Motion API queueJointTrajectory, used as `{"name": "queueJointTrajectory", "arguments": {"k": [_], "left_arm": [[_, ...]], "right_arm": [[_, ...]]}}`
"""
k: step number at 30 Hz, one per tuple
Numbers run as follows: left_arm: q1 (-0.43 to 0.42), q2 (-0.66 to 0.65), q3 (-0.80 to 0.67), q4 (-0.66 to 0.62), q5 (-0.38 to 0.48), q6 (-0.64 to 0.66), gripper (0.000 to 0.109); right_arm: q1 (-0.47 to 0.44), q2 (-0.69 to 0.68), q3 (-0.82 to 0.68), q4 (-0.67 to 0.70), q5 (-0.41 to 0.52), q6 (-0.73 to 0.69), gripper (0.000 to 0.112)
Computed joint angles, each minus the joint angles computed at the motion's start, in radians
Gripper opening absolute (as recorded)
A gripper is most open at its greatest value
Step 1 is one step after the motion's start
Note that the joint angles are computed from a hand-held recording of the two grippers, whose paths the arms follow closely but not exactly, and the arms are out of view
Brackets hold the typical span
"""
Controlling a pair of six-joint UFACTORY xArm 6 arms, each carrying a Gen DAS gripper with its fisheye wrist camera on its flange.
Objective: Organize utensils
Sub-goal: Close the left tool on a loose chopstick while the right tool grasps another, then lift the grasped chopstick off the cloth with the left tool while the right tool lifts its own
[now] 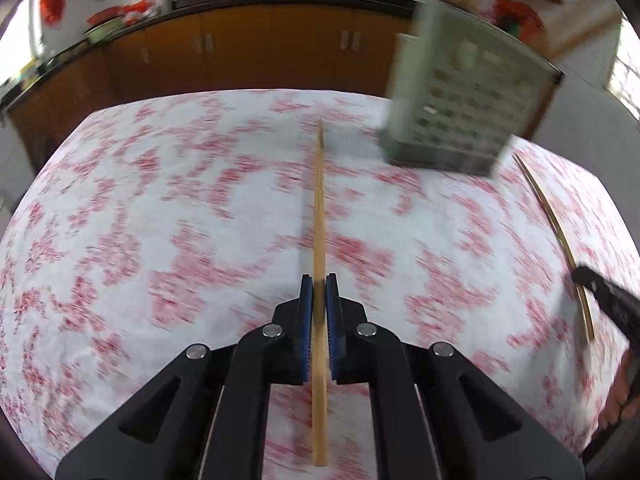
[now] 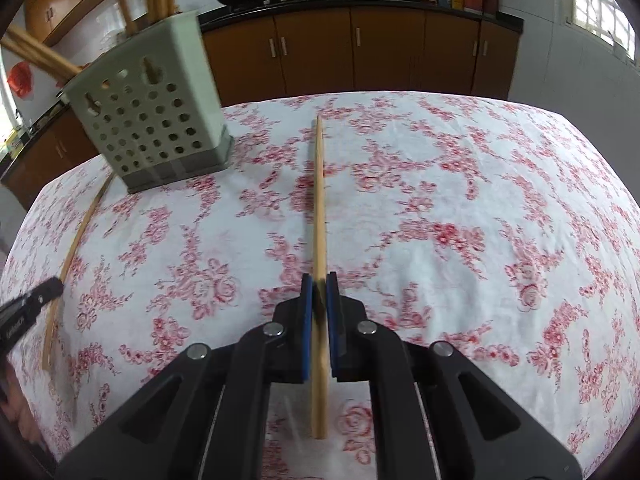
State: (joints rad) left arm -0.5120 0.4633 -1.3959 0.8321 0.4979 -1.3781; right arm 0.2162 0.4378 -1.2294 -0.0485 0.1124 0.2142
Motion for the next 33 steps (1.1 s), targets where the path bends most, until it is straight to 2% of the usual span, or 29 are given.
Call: {"name": "queueJointTrajectory", "arguments": {"k": [2, 8, 12, 20, 26, 33], "left_arm": [[0.016, -0.011, 0.013, -0.009, -0.008, 0.001, 0.007], [0.048, -0.002, 0.013, -0.015, -0.06, 0.045, 0.007], [0.049, 0.007, 0.005, 0.037, -0.068, 0.026, 0.008], [0.05, 0.014, 0.0, 0.037, -0.074, 0.02, 0.009], [0.049, 0.016, -0.002, 0.036, -0.073, 0.02, 0.009], [0.058, 0.011, 0.009, 0.032, -0.102, 0.009, 0.009]], "right_arm": [[0.012, 0.008, -0.01, -0.004, -0.001, -0.017, 0.008], [0.012, 0.036, -0.05, -0.133, 0.007, 0.074, 0.008], [0.012, 0.037, -0.051, -0.105, 0.004, 0.053, 0.008], [0.012, 0.048, -0.066, -0.129, 0.012, 0.076, 0.008], [0.016, 0.045, -0.057, -0.04, 0.002, 0.004, 0.008], [0.015, 0.043, -0.055, -0.053, 0.001, 0.015, 0.009]]}}
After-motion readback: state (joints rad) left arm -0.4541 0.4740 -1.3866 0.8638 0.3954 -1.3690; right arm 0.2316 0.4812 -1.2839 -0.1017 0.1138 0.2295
